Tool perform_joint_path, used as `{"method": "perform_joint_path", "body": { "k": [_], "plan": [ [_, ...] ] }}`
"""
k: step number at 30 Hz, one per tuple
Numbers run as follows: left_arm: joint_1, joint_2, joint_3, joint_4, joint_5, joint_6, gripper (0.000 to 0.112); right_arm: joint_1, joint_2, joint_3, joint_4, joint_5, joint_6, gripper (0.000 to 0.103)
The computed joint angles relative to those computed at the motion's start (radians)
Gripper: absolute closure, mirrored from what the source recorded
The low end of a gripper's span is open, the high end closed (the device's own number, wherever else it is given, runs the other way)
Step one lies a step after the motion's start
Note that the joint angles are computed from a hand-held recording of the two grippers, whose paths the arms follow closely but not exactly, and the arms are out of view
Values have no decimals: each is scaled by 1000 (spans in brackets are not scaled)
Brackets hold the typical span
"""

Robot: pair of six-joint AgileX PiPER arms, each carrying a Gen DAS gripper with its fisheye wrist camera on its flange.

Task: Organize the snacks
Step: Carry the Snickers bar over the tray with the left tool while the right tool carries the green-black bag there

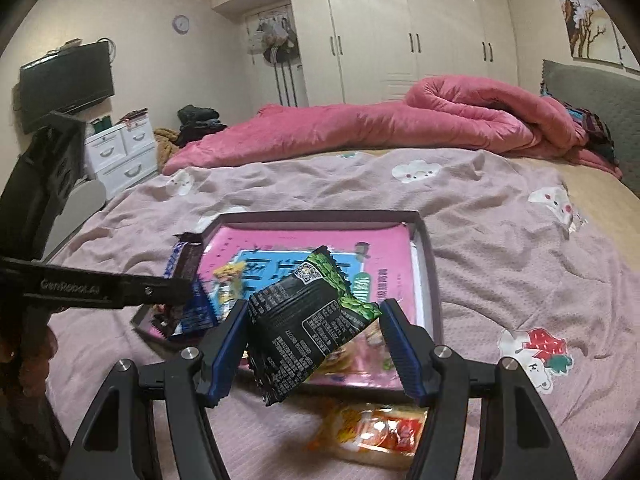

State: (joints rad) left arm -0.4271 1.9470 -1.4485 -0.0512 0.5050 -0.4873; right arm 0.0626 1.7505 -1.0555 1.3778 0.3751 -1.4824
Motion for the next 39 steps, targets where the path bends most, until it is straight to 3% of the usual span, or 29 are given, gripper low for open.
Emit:
{"method": "perform_joint_path", "body": {
  "k": [24,31,36,39],
  "plan": [
    [-17,156,-157,-76,20,54,83,3,98,-83,-32,-57,47,38],
    [-30,187,-187,-61,31,46,83,23,146,-130,-210,-101,241,37],
    [-34,197,-199,-38,38,32,83,42,165,-138,-245,-108,247,37],
    [-35,196,-199,-33,42,29,83,41,167,-129,-174,-97,164,37]
  ]
}}
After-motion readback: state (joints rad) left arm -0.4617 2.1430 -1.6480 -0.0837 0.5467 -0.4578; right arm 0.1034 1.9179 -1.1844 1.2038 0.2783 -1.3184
